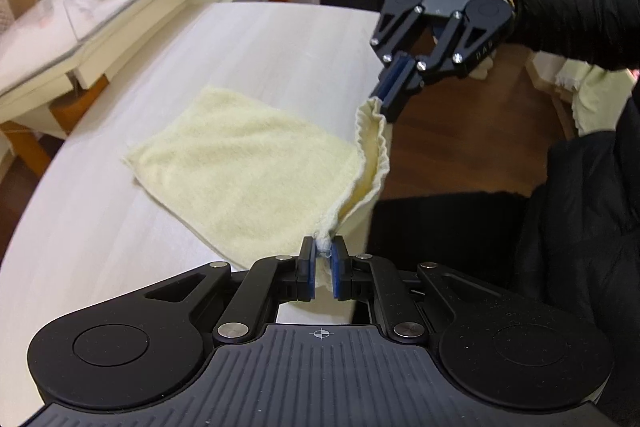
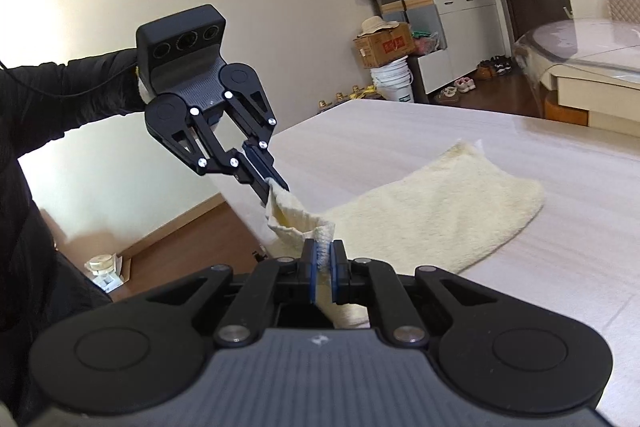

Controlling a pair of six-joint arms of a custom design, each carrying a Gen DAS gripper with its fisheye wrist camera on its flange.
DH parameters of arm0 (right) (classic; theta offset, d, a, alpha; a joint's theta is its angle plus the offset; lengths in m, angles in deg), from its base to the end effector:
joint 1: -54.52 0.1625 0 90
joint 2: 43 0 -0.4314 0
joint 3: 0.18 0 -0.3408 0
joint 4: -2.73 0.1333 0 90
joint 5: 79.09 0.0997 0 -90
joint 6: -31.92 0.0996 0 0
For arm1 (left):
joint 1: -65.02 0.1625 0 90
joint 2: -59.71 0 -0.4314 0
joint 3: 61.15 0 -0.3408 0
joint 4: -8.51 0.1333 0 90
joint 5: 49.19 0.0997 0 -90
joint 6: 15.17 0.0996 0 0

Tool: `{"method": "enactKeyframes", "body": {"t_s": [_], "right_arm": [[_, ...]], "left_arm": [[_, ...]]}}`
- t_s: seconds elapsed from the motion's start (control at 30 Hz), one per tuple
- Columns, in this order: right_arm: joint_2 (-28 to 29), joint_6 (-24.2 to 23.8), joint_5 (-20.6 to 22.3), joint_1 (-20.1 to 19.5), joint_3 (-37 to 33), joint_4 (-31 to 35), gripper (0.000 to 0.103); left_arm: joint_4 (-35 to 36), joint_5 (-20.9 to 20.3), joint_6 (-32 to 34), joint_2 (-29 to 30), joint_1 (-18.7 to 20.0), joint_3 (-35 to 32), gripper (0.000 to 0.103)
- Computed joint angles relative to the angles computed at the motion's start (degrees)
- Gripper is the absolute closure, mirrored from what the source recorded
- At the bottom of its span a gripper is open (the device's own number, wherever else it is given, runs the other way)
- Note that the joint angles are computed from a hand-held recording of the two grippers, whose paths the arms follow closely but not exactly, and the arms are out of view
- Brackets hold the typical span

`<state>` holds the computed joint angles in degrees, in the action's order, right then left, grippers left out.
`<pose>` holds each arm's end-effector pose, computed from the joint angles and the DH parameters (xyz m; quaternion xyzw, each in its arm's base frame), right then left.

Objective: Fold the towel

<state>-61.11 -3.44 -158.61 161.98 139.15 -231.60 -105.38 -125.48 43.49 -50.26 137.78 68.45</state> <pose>0.2535 -0.3013 -0.0458 -0.4503 0.8657 -0.2110 0.0574 0.0668 -0.3142 0.3644 0.6067 0.7851 0.0077 0.1246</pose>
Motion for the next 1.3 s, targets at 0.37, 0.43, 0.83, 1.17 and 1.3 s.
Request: {"method": "enactKeyframes", "body": {"t_s": [0.37,0.43,0.83,1.17,1.3], "right_arm": [[-2.2,5.2,0.4,-4.0,-2.4,2.2,0.095],[-2.0,5.7,0.0,-4.7,-2.3,1.7,0.095],[-2.4,10.7,-4.1,-7.3,-5.3,1.8,0.095],[-0.7,10.9,-15.8,-3.6,-8.9,1.9,0.085],[0.5,9.3,-19.4,-2.2,-9.5,-0.1,0.085]], "left_arm": [[-9.9,1.9,-10.6,8.6,0.8,-2.3,0.095],[-11.5,1.7,-10.9,10.7,1.7,-3.1,0.095],[-20.8,1.0,-12.6,22.7,1.7,-6.3,0.095],[-27.5,3.2,-13.6,25.6,2.8,-5.7,0.079],[-32.0,4.7,-12.5,26.0,2.9,-4.4,0.080]]}}
